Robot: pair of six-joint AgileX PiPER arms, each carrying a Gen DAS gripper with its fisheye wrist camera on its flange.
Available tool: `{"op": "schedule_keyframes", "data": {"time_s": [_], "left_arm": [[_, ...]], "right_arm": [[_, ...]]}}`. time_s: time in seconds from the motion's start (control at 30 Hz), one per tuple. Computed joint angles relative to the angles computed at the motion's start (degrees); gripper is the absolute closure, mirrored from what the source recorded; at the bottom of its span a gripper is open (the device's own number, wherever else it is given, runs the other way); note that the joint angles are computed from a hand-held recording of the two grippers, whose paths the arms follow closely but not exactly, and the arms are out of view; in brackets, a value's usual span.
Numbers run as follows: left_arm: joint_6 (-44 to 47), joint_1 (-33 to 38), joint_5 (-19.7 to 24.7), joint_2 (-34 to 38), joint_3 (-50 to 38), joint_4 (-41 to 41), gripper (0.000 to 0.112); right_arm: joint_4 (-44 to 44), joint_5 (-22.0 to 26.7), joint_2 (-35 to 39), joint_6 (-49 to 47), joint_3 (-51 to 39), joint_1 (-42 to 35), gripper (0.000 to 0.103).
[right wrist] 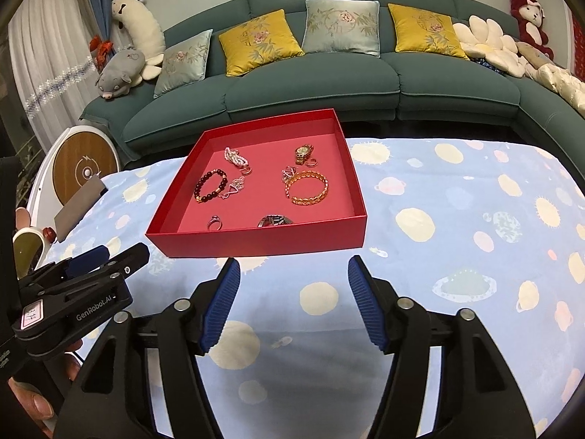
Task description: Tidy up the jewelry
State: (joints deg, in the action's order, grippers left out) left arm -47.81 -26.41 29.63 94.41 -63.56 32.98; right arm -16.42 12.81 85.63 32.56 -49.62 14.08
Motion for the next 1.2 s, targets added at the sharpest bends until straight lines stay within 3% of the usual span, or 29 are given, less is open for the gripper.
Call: {"op": "schedule_keyframes", "data": {"time_s": [0.3,0.53,1.2], "left_arm": [[-5.3,-2.7,1.5,0.6,0.3,5.6,0.041],[-13.2,-3.9,2.8,0.7,1.1,11.6,0.041],[-15.5,-4.7,3.7,0.5,1.6,14.7,0.041]], "right_arm": [[-18.4,1.4,1.2,17.4,0.3,3.7,0.039],[-21.9,2.5,1.1,21.0,0.5,4.9,0.039],[-28.0,3.2,0.5,27.6,1.3,6.3,0.039]]}}
